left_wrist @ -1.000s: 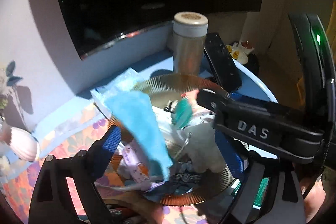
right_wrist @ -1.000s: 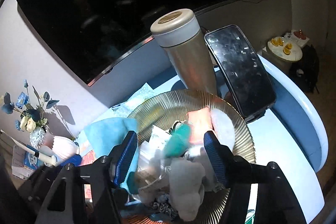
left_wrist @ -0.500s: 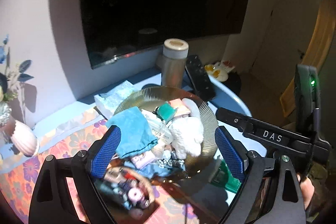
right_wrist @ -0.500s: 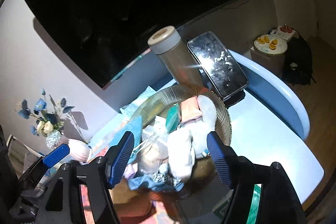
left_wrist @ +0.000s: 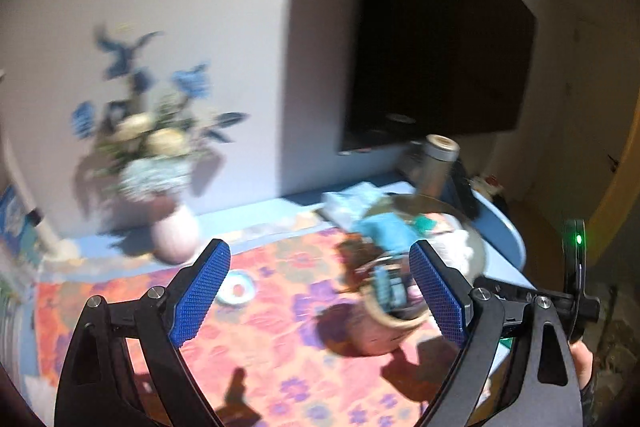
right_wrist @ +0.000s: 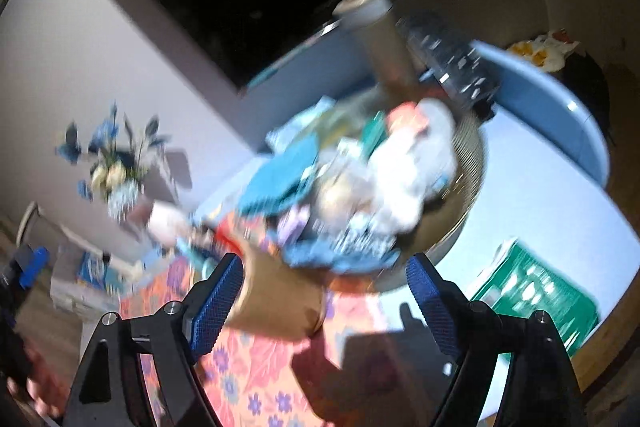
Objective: Organize soft objects
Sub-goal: 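Swing both open tools back over the floral tablecloth, then grasp the light-blue ring cup with the right tool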
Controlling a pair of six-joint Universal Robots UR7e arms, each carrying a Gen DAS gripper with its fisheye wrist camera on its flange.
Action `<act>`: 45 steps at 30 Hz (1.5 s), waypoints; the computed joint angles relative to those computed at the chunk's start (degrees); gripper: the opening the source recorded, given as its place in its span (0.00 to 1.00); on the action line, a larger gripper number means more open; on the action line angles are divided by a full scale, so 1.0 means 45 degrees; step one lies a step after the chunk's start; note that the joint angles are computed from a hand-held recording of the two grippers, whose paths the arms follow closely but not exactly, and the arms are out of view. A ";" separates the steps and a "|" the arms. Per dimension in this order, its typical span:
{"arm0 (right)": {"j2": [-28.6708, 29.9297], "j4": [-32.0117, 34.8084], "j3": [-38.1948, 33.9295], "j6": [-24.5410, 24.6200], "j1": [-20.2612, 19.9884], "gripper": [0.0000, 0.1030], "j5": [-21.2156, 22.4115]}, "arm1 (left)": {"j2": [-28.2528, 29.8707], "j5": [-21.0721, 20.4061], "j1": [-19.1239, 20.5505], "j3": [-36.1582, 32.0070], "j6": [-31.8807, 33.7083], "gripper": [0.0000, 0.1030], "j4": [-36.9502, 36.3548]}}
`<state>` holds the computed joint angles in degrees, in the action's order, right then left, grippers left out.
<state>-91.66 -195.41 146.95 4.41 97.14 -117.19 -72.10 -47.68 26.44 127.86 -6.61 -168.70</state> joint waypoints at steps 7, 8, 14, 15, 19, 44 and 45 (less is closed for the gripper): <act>0.2247 0.0190 -0.0346 0.0154 0.1196 0.80 -0.0748 | -0.1408 0.0106 0.1407 0.0877 -0.0727 0.88 0.0629; 0.2555 0.0384 -0.0450 0.0185 0.1365 0.80 -0.0805 | -0.1501 0.0008 0.1636 0.0982 -0.0877 0.88 0.0683; 0.3959 0.2125 -0.1239 -0.0186 0.2278 0.80 -0.0775 | -0.1510 -0.0580 0.2905 0.1614 -0.1463 0.88 0.0617; 0.4144 0.2346 -0.1371 -0.0289 0.2393 0.80 -0.0680 | -0.1430 -0.0644 0.3084 0.1663 -0.1571 0.88 0.0608; 0.5512 0.2839 -0.2133 -0.0710 0.2833 0.80 -0.0593 | -0.1152 -0.0603 0.3796 0.1898 -0.1737 0.88 0.0342; 1.2063 0.0771 -0.8293 -0.2123 0.2614 0.80 -0.3426 | 0.3019 0.0690 0.7410 0.0228 0.1560 0.88 -0.5471; 1.2208 0.0545 -0.8447 -0.2262 0.2544 0.80 -0.3440 | 0.3041 0.0637 0.7424 0.0265 0.1647 0.88 -0.5763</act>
<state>-36.73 -192.95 108.94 -5.77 108.58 -132.67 -58.42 -44.81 59.84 129.05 0.80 -194.64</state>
